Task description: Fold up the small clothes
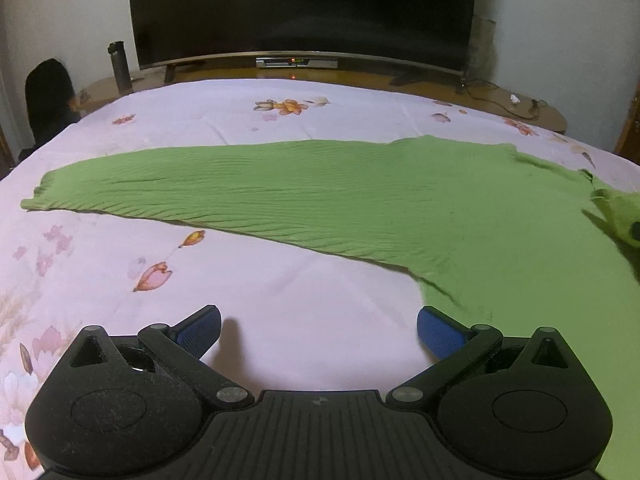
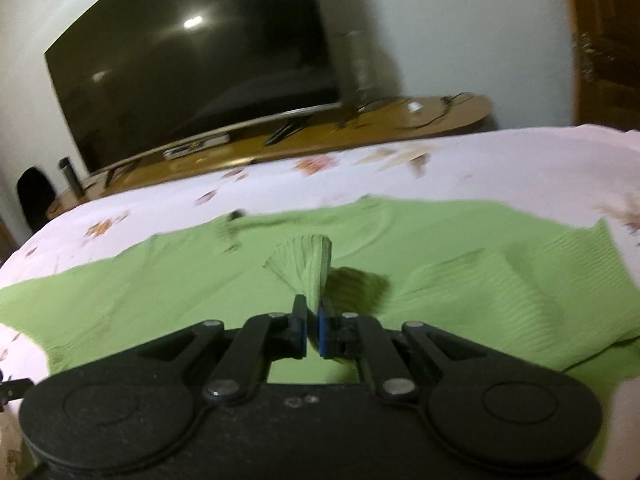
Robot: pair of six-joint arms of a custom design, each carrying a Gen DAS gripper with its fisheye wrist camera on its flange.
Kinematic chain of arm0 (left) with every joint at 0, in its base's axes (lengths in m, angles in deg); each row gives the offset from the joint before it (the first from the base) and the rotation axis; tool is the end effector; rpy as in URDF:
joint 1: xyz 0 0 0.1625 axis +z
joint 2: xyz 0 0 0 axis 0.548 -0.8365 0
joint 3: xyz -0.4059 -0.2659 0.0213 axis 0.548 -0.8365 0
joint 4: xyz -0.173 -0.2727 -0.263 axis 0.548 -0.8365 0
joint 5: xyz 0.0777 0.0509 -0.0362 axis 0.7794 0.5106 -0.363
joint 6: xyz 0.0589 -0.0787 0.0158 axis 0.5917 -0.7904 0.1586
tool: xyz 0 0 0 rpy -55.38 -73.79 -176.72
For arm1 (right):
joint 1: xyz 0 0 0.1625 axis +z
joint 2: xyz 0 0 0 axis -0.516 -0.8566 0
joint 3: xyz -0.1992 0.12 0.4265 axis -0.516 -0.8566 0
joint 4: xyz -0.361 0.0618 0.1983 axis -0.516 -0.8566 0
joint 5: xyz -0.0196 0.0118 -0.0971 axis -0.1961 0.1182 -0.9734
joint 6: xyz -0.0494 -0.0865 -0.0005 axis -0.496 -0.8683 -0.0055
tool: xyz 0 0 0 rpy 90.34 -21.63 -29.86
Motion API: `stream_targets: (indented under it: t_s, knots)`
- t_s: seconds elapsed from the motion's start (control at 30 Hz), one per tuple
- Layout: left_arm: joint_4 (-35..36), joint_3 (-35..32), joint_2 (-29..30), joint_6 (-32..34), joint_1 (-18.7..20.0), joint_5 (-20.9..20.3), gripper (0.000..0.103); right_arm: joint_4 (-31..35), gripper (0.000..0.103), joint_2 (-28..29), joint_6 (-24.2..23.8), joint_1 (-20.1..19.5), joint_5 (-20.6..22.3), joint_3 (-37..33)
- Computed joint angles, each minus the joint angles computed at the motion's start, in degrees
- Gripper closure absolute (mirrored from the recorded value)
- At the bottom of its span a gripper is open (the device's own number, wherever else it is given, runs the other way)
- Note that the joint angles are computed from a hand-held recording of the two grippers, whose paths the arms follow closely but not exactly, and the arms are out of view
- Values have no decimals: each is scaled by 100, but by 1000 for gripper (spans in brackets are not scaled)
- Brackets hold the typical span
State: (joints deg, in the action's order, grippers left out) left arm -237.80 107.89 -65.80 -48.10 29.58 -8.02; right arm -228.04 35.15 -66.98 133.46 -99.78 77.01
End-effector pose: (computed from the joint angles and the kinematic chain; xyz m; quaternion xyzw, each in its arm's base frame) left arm 0.0569 -0.3883 0.2571 -0.0913 0.7835 -0.4330 0.4363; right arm 0.2466 -0.5905 -0.0263 0.3251 -0.8803 0.3126 0.1472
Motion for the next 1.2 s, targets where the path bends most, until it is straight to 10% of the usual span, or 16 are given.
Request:
stream_targets:
  t_s: [0.07,0.2,0.57,0.6,0.63,0.67,0.7,1.13,1.2]
  knots:
    - [-73,21,-27,135,42,-88,0,45,97,77,-9,41,39,17]
    - [-161,-70,22,137,128,-354,0,186,53,243,-277,103,-107,-17]
    - [-36,-1077,658,274,159,-2037,1,-1388,53,-117,-573,-186,8,855]
    - [63,-1241,755,248,200,-2297,4,-1533,53,-205,-515,-241,-32,943]
    - [145,-1396,854,170,246,-2562,23,-1580,53,-226,-462,-282,-71,903]
    - [410,-1569,909,7,312,-2788,65,-1648,53,-320,-389,-342,-91,971]
    - [638,-1737,996,-198,376,-2948,69,-1679,53,-412,-318,-407,-98,1029]
    - [-233,-2256,1783,-1002,497,-3347,69,-1657,52,-1091,-269,-1037,-60,1350]
    - [-532,-2178,1836,-1071,469,-3333,43,-1609,52,-1137,-301,-1084,-44,1340]
